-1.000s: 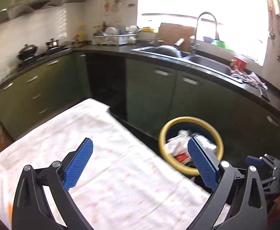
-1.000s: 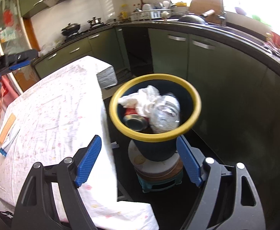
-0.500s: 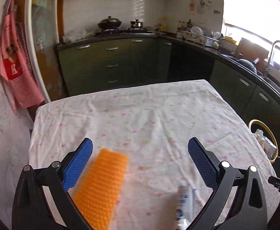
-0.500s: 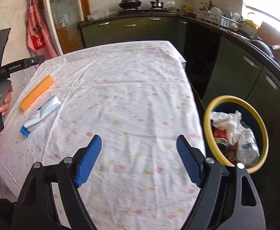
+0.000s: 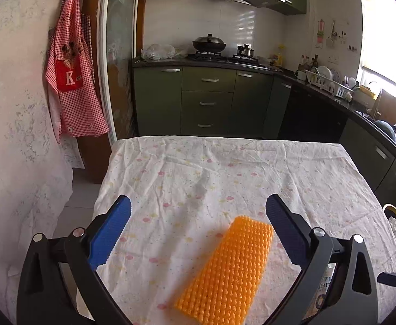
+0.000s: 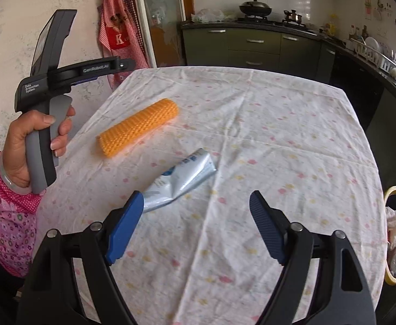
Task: Collect trash
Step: 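Reach the right tool to the white-and-blue tube and grasp its crimped end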
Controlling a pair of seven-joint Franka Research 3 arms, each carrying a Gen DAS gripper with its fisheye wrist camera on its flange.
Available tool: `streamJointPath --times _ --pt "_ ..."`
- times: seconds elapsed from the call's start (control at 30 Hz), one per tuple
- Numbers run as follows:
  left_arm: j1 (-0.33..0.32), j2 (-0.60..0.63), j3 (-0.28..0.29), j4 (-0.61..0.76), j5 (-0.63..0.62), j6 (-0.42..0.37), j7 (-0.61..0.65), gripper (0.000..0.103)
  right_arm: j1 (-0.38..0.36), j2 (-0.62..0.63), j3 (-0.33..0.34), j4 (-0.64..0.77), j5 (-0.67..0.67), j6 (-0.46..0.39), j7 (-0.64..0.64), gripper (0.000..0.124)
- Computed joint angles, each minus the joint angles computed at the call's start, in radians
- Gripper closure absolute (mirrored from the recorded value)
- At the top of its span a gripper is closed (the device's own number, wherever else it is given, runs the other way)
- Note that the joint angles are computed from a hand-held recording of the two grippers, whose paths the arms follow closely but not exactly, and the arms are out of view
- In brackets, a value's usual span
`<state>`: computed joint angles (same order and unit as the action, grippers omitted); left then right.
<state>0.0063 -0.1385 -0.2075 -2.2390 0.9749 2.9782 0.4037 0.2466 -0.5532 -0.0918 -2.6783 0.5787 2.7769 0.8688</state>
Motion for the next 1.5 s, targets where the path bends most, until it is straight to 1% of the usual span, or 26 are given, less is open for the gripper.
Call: streamJointPath --times 0.17,0.27,0.33,0.4,0.47,0.57,0.73,0.93,1.0,1.03,1.07,1.1,1.13,1.2,1.23,1.27,1.4,1.47,1.5 --pt "-0.011 -0.004 0.002 -0.008 -0.038 0.009 0.043 0.005 0.013 0.025 0.074 -0.008 -0.034 0.046 0.066 0.048" --pt "-0.013 -0.003 -0.003 -0.007 -0.043 -0.001 0.053 0.005 -0.014 0.054 0.132 -0.015 -0.101 0.092 0.145 0.048" --pt "-0.019 -0.002 0.002 -0.012 -0.066 0.009 0.074 0.005 -0.009 0.069 0.135 -0.014 -0.127 0.097 0.178 0.048" --pt "-0.018 -0.003 -0.001 -0.013 -0.07 0.008 0.08 0.005 -0.021 0.078 0.155 -0.024 -0.17 0.117 0.215 0.048" --pt "-0.021 -0.002 0.0 -0.015 -0.085 0.011 0.095 0.005 -0.019 0.085 0.157 -0.028 -0.2 0.127 0.235 0.048" --pt "-0.019 -0.002 -0.005 -0.016 -0.085 0.011 0.096 0.005 -0.043 0.094 0.186 -0.039 -0.265 0.156 0.28 0.048" --pt "-0.02 -0.002 -0.007 -0.016 -0.092 0.008 0.099 0.005 -0.076 0.092 0.195 -0.048 -0.346 0.168 0.329 0.049" --pt "-0.024 0.001 -0.006 -0.016 -0.108 0.005 0.11 0.005 -0.159 0.075 0.198 -0.057 -0.431 0.189 0.375 0.049" --pt "-0.025 0.004 -0.006 -0.015 -0.111 0.003 0.113 0.005 -0.21 0.077 0.212 -0.052 -0.465 0.191 0.401 0.049" --pt "-0.026 0.005 -0.005 -0.014 -0.112 0.002 0.115 0.005 -0.222 0.078 0.205 -0.047 -0.471 0.186 0.409 0.049" --pt "-0.027 0.006 -0.005 -0.013 -0.114 0.0 0.116 0.005 -0.213 0.079 0.179 -0.039 -0.461 0.172 0.406 0.049" --pt "-0.028 0.006 -0.005 -0.013 -0.116 -0.002 0.118 0.005 -0.179 0.078 0.134 -0.031 -0.432 0.151 0.387 0.05" --pt "-0.03 0.008 -0.004 -0.013 -0.12 -0.003 0.122 0.005 -0.13 0.076 0.079 -0.022 -0.386 0.129 0.356 0.05" --pt "-0.032 0.01 -0.003 -0.011 -0.123 -0.003 0.126 0.005 -0.045 0.069 -0.002 -0.007 -0.288 0.085 0.289 0.05" --pt "-0.032 0.011 -0.004 -0.011 -0.12 -0.004 0.124 0.005 -0.021 0.067 -0.015 -0.004 -0.248 0.072 0.265 0.05" --pt "-0.033 0.012 -0.005 -0.01 -0.118 -0.004 0.124 0.005 -0.014 0.07 -0.009 0.0 -0.226 0.068 0.254 0.05" --pt "-0.037 0.014 -0.002 -0.011 -0.123 -0.005 0.13 0.005 -0.019 0.111 0.05 0.021 -0.199 0.082 0.254 0.051" --pt "-0.036 0.013 -0.001 -0.012 -0.12 0.0 0.126 0.005 -0.063 0.147 0.112 0.036 -0.244 0.1 0.302 0.052" --pt "-0.035 0.013 -0.001 -0.013 -0.119 0.004 0.125 0.005 -0.072 0.164 0.128 0.044 -0.261 0.102 0.319 0.054"
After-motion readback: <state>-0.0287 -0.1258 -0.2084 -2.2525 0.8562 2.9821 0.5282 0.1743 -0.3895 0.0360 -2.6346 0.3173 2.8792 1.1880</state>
